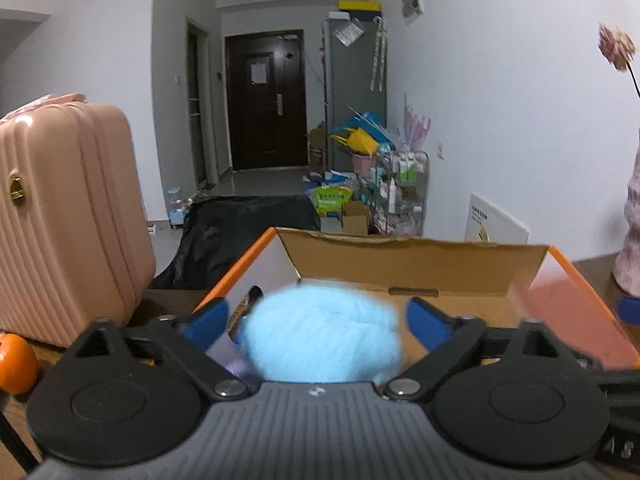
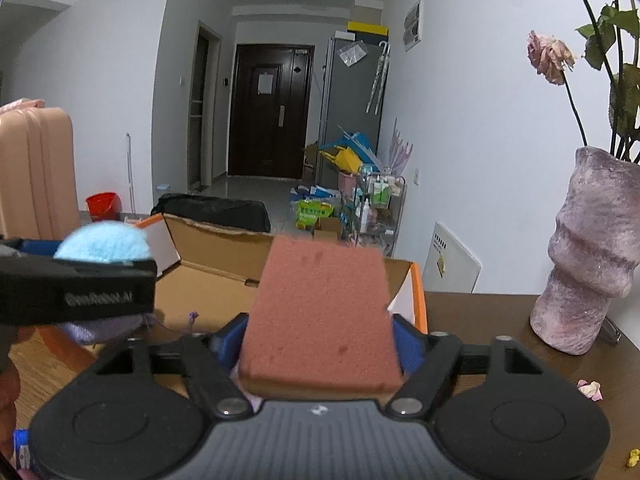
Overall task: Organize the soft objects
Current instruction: 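Lower both items into the box and open both grippers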
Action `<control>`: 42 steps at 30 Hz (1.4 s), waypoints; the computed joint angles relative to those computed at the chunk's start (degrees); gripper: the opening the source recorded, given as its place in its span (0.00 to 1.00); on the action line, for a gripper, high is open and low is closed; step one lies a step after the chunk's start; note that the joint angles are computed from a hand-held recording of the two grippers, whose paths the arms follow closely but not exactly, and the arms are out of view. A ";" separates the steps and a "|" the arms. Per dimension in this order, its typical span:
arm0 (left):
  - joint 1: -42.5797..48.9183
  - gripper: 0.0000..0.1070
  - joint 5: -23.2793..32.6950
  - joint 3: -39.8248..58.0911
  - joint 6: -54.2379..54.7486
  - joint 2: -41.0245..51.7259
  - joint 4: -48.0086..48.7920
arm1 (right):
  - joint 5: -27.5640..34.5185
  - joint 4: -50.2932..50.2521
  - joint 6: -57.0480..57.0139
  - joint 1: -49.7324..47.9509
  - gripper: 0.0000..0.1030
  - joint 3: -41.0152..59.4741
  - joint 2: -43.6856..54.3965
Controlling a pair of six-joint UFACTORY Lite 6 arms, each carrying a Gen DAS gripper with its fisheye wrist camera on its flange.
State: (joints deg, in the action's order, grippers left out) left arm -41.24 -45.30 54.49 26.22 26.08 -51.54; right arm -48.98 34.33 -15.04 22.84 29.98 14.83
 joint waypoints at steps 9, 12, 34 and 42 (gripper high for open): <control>0.11 0.96 0.52 0.36 -2.12 0.39 0.02 | 0.34 1.71 -0.06 0.70 1.00 0.05 0.28; 0.73 0.96 1.80 0.38 -4.25 0.35 1.63 | 0.63 1.48 0.14 0.87 1.00 0.02 0.60; -2.73 0.96 -3.08 -14.54 -16.01 -8.64 7.59 | -5.50 -0.05 7.04 4.81 1.00 -9.09 -3.21; -5.93 0.96 -6.10 -22.25 -18.56 -14.23 5.79 | -8.46 5.89 6.26 12.29 1.00 -14.69 -7.10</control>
State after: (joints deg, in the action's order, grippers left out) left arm -47.18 -51.40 32.25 7.66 11.84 -45.75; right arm -57.45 40.22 -8.78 35.13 15.29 7.74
